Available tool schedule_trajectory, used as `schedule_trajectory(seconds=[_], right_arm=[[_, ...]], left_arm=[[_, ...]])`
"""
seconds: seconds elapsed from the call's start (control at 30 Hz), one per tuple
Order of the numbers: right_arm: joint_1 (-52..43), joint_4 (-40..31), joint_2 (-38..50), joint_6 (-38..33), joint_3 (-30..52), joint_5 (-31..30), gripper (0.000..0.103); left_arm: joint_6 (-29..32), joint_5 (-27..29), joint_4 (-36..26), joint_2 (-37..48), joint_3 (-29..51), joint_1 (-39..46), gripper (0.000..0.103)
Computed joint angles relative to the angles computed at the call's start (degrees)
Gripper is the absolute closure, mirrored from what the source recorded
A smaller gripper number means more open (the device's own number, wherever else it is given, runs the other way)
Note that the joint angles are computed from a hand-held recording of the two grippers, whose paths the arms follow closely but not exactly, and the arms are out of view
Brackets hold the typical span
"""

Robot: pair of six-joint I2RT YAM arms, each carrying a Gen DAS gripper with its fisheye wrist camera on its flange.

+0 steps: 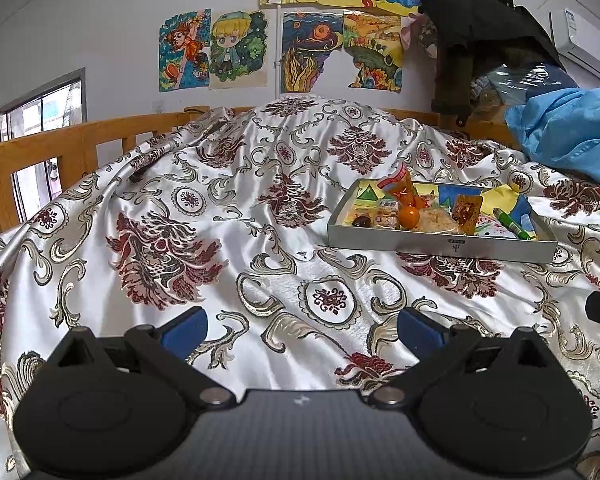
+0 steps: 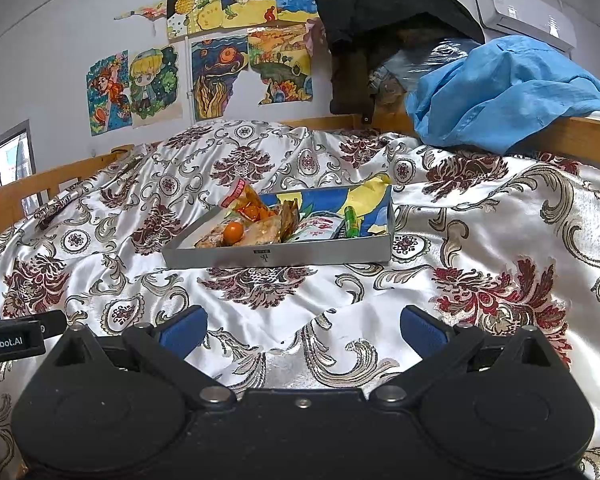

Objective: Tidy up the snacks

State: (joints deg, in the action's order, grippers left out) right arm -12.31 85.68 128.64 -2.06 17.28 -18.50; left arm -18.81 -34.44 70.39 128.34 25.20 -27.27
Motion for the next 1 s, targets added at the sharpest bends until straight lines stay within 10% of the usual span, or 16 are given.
schedule_trajectory(seconds=[1.0], right_arm=[[0.0, -0.7, -0.5, -0.1, 0.0, 0.0, 0.001]], left_arm=[[-0.2, 0.3, -0.2, -0.1, 0.0, 0.1, 0.000]])
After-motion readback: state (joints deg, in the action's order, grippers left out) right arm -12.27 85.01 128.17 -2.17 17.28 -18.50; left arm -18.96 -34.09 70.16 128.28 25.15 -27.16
